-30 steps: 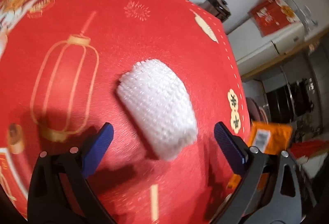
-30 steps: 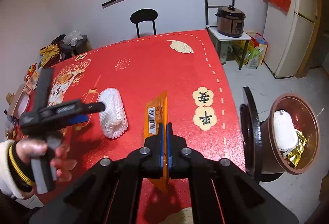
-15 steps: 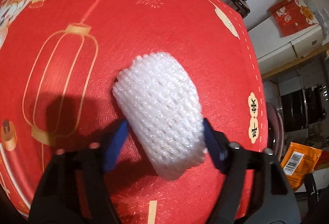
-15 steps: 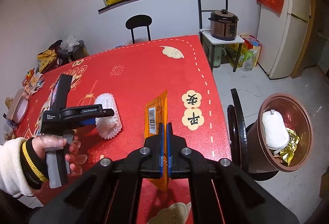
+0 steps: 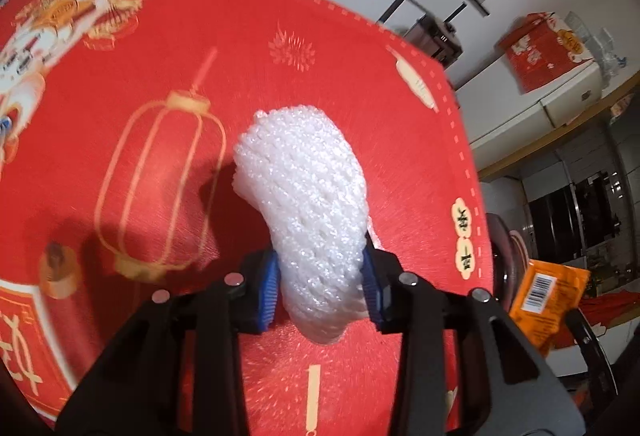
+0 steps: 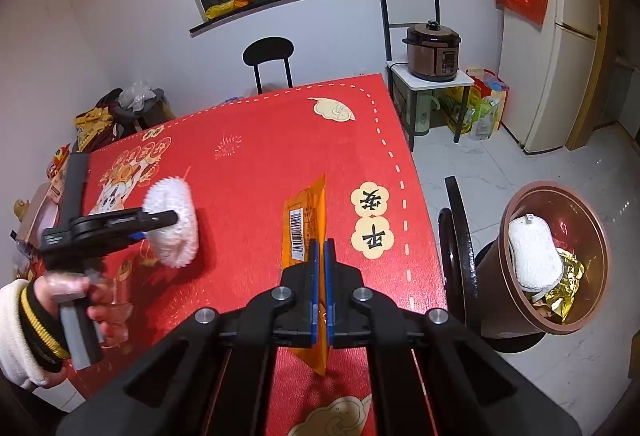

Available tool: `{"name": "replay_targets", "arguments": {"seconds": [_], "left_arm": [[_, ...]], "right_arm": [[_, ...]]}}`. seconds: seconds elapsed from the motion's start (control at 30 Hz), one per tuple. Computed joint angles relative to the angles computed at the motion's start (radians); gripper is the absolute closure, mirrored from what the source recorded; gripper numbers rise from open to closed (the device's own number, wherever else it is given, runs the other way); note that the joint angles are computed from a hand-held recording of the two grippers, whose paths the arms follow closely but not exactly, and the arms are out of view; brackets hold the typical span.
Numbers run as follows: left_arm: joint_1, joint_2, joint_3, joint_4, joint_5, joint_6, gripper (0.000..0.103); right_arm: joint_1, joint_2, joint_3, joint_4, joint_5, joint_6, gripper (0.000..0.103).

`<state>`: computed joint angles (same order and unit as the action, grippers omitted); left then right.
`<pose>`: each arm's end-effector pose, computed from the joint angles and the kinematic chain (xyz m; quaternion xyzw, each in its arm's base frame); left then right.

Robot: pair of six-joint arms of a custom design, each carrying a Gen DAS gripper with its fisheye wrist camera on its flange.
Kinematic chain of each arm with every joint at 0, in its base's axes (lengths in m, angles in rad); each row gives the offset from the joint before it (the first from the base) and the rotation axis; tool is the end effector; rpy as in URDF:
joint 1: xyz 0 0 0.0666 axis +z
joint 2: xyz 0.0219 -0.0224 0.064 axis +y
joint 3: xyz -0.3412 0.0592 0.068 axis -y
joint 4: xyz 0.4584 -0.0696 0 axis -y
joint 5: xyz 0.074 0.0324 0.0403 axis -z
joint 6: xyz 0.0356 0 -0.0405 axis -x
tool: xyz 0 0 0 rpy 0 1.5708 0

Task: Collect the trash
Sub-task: 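Grasp the white foam-net sleeve with the left tool while the right tool holds the packet, then carry the packet over the bin and open the right tool while the left tool carries the sleeve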

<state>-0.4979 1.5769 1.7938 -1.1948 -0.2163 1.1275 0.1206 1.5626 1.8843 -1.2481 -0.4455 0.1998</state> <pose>0.5308 -0.2803 0.4797 -0.3244 0.8943 -0.1399 0.2746 0.5795 0.0853 0.5323 -0.2166 0.9021 0.1972 0.3169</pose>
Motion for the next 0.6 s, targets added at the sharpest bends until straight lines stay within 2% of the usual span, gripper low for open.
{"name": "replay_targets", "arguments": {"seconds": [0.27,0.6], "left_arm": [[-0.03,-0.039,0.051,-0.013,-0.089,-0.083,0.066],[-0.079,0.06,0.271,-0.016,-0.141,-0.202,0.066]], "right_arm": [[-0.023,0.017,0.027,0.019,-0.029,-0.017,0.099],[-0.126,0.104,0.162,0.052,-0.005,-0.054,0.099]]}}
